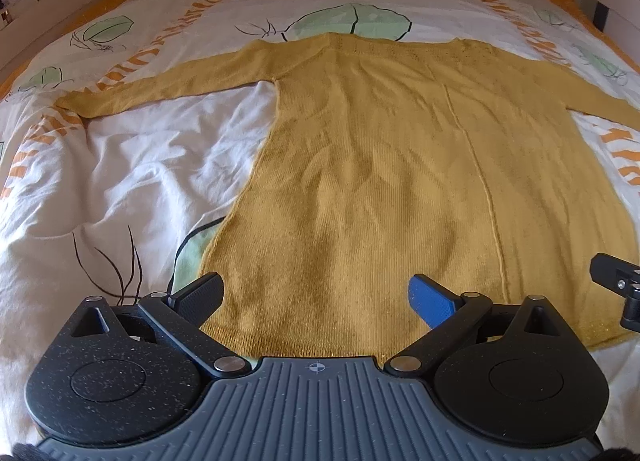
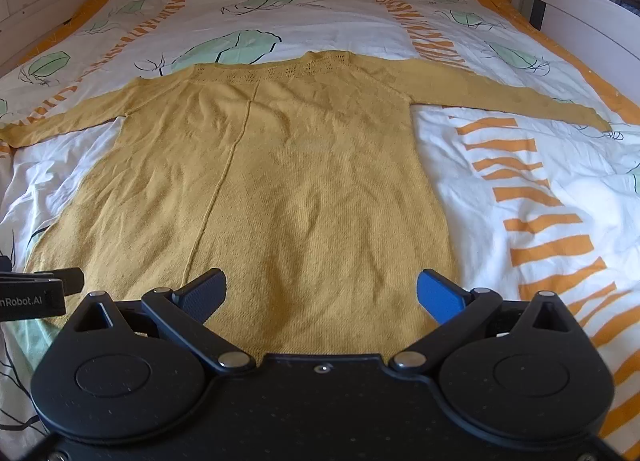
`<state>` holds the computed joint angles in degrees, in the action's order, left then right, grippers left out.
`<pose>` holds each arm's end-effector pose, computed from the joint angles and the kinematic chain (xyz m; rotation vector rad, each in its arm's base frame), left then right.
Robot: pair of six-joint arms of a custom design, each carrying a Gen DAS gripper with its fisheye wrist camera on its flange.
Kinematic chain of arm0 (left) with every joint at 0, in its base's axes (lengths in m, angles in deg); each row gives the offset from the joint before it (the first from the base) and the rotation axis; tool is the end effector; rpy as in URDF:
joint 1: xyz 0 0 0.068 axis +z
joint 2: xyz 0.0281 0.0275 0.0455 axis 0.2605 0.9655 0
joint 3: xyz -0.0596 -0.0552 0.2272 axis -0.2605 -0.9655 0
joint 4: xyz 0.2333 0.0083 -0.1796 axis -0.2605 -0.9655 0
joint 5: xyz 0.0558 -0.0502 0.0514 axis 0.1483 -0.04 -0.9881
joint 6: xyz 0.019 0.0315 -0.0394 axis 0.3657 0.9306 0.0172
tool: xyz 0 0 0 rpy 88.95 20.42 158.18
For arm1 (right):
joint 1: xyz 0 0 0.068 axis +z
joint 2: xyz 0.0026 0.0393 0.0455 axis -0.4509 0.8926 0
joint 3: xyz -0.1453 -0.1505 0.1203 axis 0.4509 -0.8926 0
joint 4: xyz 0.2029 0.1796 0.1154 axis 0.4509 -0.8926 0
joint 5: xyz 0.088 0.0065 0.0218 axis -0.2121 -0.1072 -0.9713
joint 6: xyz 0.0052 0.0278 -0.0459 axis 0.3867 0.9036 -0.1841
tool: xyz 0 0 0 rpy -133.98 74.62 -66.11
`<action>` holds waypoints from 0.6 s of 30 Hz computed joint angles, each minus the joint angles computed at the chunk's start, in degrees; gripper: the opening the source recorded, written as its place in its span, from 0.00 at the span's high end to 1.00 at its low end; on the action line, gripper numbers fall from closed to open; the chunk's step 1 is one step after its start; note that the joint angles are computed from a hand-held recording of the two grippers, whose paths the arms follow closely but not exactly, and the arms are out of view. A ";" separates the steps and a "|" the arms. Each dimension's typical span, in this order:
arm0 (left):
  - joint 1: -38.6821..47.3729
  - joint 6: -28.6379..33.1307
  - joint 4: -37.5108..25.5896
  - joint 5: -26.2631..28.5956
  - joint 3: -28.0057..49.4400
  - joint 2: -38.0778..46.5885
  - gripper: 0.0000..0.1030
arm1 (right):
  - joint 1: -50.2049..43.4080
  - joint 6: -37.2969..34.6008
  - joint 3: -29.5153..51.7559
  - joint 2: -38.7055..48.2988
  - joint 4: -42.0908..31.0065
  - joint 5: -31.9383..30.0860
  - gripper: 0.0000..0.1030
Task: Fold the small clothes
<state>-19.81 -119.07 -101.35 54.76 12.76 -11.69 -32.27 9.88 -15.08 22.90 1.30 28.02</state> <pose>0.2135 -0.1282 0.1585 -0.2538 2.5204 0.2128 0.2315 -0.0152 0.1470 -0.1839 2.4247 0.1174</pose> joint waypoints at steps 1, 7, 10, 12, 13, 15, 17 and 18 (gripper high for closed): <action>0.61 0.82 0.51 0.05 0.38 0.26 0.03 | -0.55 -0.39 0.71 1.11 0.51 -0.49 0.02; 4.14 6.04 4.88 -0.17 3.84 3.82 0.03 | -5.19 -2.60 7.39 10.95 4.38 -4.88 0.02; 6.06 8.28 7.25 0.46 5.98 6.40 0.03 | -6.98 -3.51 11.60 16.56 6.42 -5.26 0.02; 7.13 9.62 8.85 0.85 7.40 8.21 0.03 | -8.28 -4.13 14.77 20.62 7.63 -5.74 0.02; 7.53 10.34 9.72 0.87 8.07 9.17 0.03 | -9.03 -4.60 16.54 22.71 7.99 -6.42 0.02; 8.18 11.63 11.21 0.46 9.68 11.35 0.03 | -10.34 -5.44 20.10 26.63 8.20 -7.35 0.02; 8.88 12.95 12.75 0.29 11.34 13.63 0.03 | -11.25 -6.21 24.48 31.34 8.58 -6.26 0.02; 9.27 13.65 13.55 0.42 12.29 14.90 0.03 | -11.59 -6.56 26.33 33.34 8.93 -5.68 0.02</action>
<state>-10.54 -105.42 -87.80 55.18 25.04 3.21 -43.85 3.32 11.25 56.24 10.23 22.34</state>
